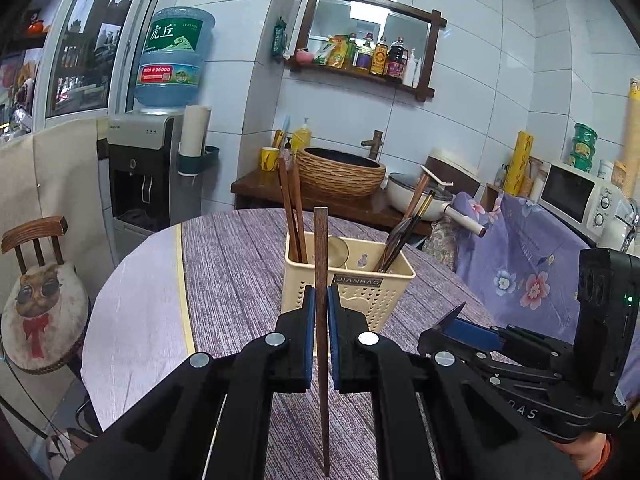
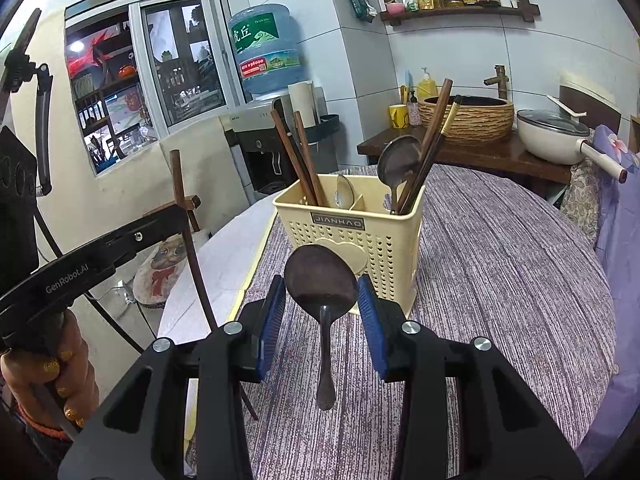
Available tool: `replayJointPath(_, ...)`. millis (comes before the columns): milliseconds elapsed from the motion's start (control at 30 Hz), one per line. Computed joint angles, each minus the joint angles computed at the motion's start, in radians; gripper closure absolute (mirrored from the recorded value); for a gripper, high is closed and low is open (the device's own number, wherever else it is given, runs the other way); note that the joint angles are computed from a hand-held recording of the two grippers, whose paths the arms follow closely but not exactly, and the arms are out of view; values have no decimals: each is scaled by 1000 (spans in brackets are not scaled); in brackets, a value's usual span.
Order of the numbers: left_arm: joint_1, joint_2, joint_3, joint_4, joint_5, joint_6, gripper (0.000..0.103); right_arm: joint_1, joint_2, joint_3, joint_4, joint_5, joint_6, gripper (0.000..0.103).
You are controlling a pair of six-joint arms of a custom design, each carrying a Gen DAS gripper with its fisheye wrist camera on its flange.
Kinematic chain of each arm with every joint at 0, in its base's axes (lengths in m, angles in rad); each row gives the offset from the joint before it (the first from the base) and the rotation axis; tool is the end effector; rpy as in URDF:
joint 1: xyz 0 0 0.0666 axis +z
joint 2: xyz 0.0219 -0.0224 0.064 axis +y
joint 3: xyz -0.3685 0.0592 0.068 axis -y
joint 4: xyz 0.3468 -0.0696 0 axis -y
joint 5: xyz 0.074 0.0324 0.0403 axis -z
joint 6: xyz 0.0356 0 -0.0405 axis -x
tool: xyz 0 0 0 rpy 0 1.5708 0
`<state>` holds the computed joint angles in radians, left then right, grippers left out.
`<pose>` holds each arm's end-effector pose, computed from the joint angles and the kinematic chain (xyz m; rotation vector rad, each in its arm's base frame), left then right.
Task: Organize utensils
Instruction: 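Lift the chopstick with the left tool while the right tool lifts the spoon toward the holder, then lower the chopstick and spoon into the cream holder with both tools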
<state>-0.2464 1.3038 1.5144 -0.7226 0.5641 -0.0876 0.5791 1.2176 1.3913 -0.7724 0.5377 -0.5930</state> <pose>0.4026 -0.1213 0.5253 0.6790 1.9508 -0.6828 0.3333 0.1957 0.5007 0.3137 2.0548 0.1289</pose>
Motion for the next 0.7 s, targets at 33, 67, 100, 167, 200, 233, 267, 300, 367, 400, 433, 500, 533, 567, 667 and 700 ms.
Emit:
replayJointPath(33,1,3,8,-2,6,-1,96,-4,-1,4,3,-6,4,65)
replayJointPath(67,1,8,21,-6,15,-1,96,-10,-1,9,10,-12,10,65)
replayJointPath(100,1,13,32,-9,21,1,96,-14,3,19,14,-15,15,65)
replayJointPath(167,-1,29,69,-15,31,7,96,-23,8,40,21,-18,33,65)
replayJointPath(200,-2,36,86,-14,32,11,96,-27,12,55,25,-13,48,65)
replayJointPath(233,-3,48,112,-18,34,17,96,-30,16,71,30,-4,66,65)
replayJointPath(267,-4,60,141,-24,39,23,96,-33,21,90,34,5,89,65)
replayJointPath(300,-5,74,173,-27,41,33,96,-35,28,107,39,17,110,65)
replayJointPath(367,-9,101,236,-16,28,63,96,-39,43,151,49,34,152,65)
replayJointPath(400,-13,116,271,-11,18,77,96,-45,56,185,56,37,184,65)
replayJointPath(433,-18,137,316,-12,10,95,96,-48,66,209,62,42,206,65)
replayJointPath(500,-26,176,396,-18,3,126,96,-60,95,273,73,61,266,65)
replayJointPath(533,-34,194,433,-9,-12,140,96,-67,110,302,75,67,290,65)
replayJointPath(567,-41,207,458,2,-28,152,96,-74,120,322,79,71,304,65)
replayJointPath(667,-62,251,526,26,-65,177,96,-101,154,375,83,61,333,65)
replayJointPath(700,-66,262,536,34,-74,182,96,-105,162,379,90,68,342,65)
